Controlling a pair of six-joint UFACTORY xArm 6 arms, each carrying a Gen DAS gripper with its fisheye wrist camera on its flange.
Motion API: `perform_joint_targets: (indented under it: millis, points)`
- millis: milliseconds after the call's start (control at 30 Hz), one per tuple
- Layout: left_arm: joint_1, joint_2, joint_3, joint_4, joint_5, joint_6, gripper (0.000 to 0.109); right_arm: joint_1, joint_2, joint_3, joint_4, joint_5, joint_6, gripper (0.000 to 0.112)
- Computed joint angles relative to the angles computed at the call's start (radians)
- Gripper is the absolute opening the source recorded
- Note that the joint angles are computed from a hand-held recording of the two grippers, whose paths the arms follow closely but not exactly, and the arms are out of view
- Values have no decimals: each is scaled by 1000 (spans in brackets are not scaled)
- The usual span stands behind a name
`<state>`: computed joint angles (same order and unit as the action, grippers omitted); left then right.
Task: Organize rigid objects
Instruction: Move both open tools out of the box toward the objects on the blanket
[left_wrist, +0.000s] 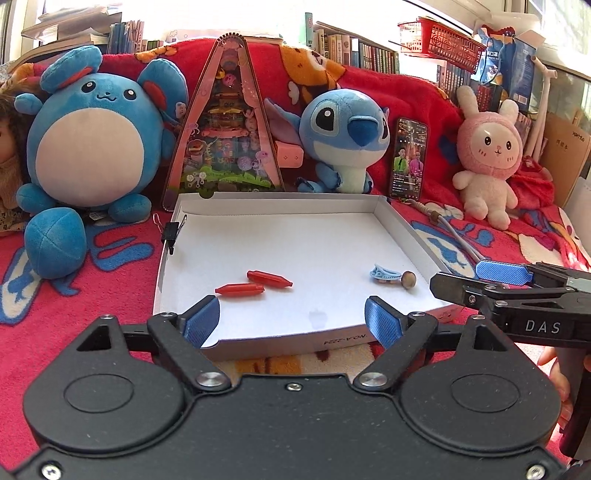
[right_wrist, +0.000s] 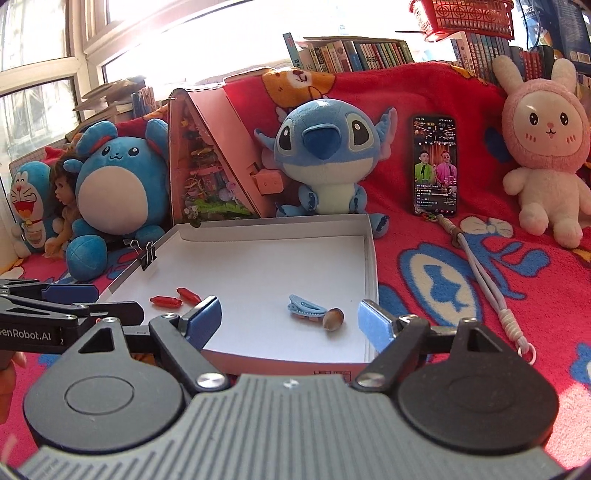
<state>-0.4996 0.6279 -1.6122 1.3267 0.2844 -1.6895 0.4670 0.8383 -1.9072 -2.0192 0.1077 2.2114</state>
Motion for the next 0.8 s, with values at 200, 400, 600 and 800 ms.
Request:
perform_joint_targets:
  millis: [200,400,600,800]
  points:
    - [-25,-49,68,147,30,-144,86,26,-56,76,-218,28,212,92]
    - [-40,-81,122,223,38,-230,87,51,-103,163,-312,82,274,95]
    - [-52,-93,158,246,50,-271,87,73,-135,232,-383,125,320,98]
    - [-62,-108,192,267,62,-307,87,84,-158,288,-411,154,359,99]
